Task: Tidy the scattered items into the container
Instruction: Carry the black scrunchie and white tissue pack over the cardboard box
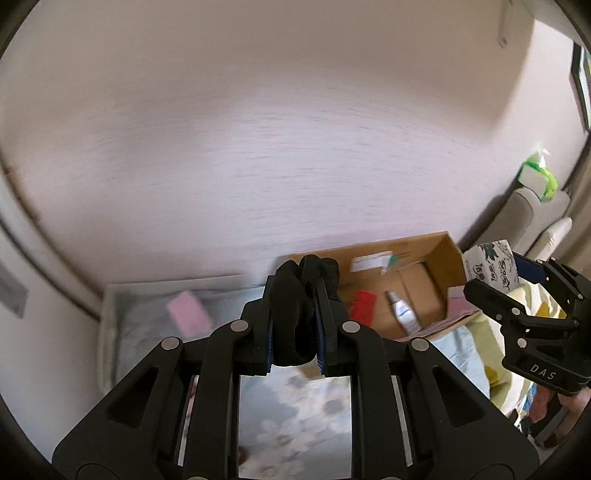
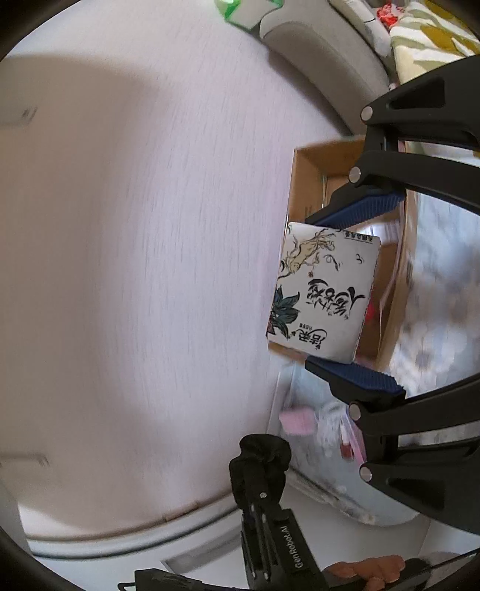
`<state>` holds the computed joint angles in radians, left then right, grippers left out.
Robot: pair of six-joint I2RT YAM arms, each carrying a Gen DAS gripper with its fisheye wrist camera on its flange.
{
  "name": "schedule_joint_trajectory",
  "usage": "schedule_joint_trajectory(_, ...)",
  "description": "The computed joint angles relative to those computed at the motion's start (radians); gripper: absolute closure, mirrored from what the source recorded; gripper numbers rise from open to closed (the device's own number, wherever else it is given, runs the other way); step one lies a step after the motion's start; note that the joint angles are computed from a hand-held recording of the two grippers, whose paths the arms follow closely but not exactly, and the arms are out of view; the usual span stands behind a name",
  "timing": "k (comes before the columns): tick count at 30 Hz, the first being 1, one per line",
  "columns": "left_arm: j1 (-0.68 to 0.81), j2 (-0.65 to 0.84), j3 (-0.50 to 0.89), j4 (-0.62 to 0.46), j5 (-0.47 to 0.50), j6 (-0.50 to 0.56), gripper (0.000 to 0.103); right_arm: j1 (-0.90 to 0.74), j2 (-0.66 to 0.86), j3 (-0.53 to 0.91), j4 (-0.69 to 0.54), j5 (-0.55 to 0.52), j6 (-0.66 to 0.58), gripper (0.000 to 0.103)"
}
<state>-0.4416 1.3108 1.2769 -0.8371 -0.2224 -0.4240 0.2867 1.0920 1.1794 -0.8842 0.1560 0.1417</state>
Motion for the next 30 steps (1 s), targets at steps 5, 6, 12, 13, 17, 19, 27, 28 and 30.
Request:
schedule_joint_trajectory(5, -0.071, 0.134, 0.078, 0.030, -0.010, -0.015, 0.088, -0.141, -0.002, -0.020, 0.011, -0.077, -0.067, 0.040)
schedule_joint_trajectory(6, -0.080, 0.159, 0.092, 0.033, -0.009, -0.018, 0.088, -0.163, 0.000, -0.025, 0.014, -0.088, -0.079, 0.040)
schedule_joint_trajectory(12, -0.124, 0.292, 0.146, 0.055, -0.021, -0.033, 0.088, -0.284, 0.030, -0.050, 0.036, -0.168, -0.157, 0.040)
schedule_joint_trajectory(13, -0.127, 0.306, 0.148, 0.055, -0.022, -0.035, 0.088, -0.302, 0.040, -0.059, 0.047, -0.182, -0.169, 0.040)
schedule_joint_trajectory(17, -0.134, 0.404, 0.195, 0.052, -0.015, -0.052, 0.088, -0.353, 0.081, -0.086, 0.087, -0.221, -0.207, 0.040)
schedule_joint_trajectory(19, -0.135, 0.443, 0.201, 0.059, -0.013, -0.054, 0.088, -0.376, 0.111, -0.094, 0.102, -0.241, -0.226, 0.040)
schedule_joint_trajectory(27, -0.126, 0.569, 0.216, 0.076, 0.023, -0.069, 0.088, -0.429, 0.207, -0.142, 0.166, -0.288, -0.274, 0.040)
schedule_joint_trajectory(28, -0.128, 0.580, 0.218, 0.078, 0.023, -0.070, 0.088, -0.431, 0.220, -0.146, 0.172, -0.290, -0.278, 0.040)
schedule_joint_trajectory(30, -0.128, 0.603, 0.228, 0.070, 0.022, -0.066, 0.088, -0.424, 0.236, -0.153, 0.180, -0.288, -0.280, 0.040)
